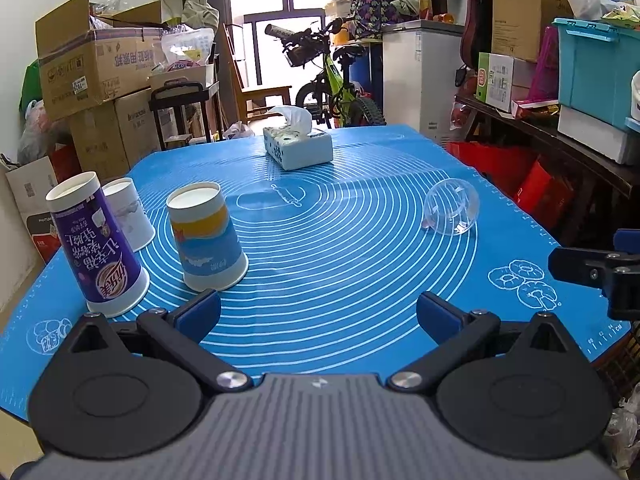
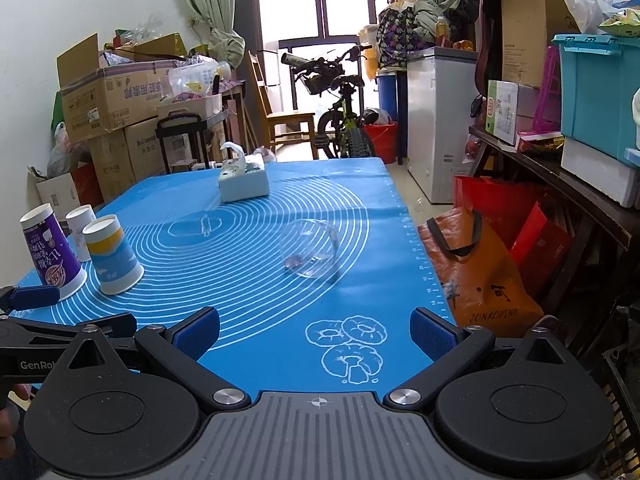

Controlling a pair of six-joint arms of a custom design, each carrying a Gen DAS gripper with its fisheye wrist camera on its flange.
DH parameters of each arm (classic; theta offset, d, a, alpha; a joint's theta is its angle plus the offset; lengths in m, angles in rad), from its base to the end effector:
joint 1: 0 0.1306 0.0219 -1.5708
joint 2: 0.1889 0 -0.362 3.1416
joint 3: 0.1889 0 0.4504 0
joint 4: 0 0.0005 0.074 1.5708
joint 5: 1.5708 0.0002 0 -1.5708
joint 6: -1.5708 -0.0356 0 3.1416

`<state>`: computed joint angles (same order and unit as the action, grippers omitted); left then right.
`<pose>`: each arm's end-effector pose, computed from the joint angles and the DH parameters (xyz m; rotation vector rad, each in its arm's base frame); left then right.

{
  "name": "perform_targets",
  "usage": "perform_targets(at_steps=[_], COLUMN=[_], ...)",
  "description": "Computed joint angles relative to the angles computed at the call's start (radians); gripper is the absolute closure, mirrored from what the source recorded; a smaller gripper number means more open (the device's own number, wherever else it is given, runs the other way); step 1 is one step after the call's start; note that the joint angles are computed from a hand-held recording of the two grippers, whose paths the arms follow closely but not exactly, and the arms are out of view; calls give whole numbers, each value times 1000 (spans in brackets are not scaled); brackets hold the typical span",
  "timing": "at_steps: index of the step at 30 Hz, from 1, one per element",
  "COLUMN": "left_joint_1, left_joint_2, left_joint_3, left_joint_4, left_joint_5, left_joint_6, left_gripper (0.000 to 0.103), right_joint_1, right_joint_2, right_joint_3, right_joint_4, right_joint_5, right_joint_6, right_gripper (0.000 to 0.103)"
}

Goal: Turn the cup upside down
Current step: 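Move the left gripper to the clear plastic cup and close on it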

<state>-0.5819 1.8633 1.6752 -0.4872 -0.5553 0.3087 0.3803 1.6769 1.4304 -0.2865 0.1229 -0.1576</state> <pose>0.6059 -0.3767 0.3019 0.0012 2.1327 0.1064 0.6128 0.2397 0.3113 -0.1603 2.0992 0.1945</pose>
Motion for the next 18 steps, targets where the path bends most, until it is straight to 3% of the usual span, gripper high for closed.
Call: perform_targets(at_steps=[6, 9, 18], left_joint_1=[12, 24, 29], left_joint_2=[50, 100, 291], left_joint_3=[67, 144, 397], left_joint_4=[18, -2, -4], left_joint_5=[44, 109, 188], left_joint_6=[-51, -71, -212], left_gripper=[0, 0, 0], right_joint_1=[-15, -29, -79], right_joint_2=[9, 18, 66], right_joint_3=[11, 21, 82], right_joint_4=[0, -1, -13], right_joint_5=[31, 45, 85], right_joint_6=[-8, -16, -47], right_gripper=[2, 2, 2])
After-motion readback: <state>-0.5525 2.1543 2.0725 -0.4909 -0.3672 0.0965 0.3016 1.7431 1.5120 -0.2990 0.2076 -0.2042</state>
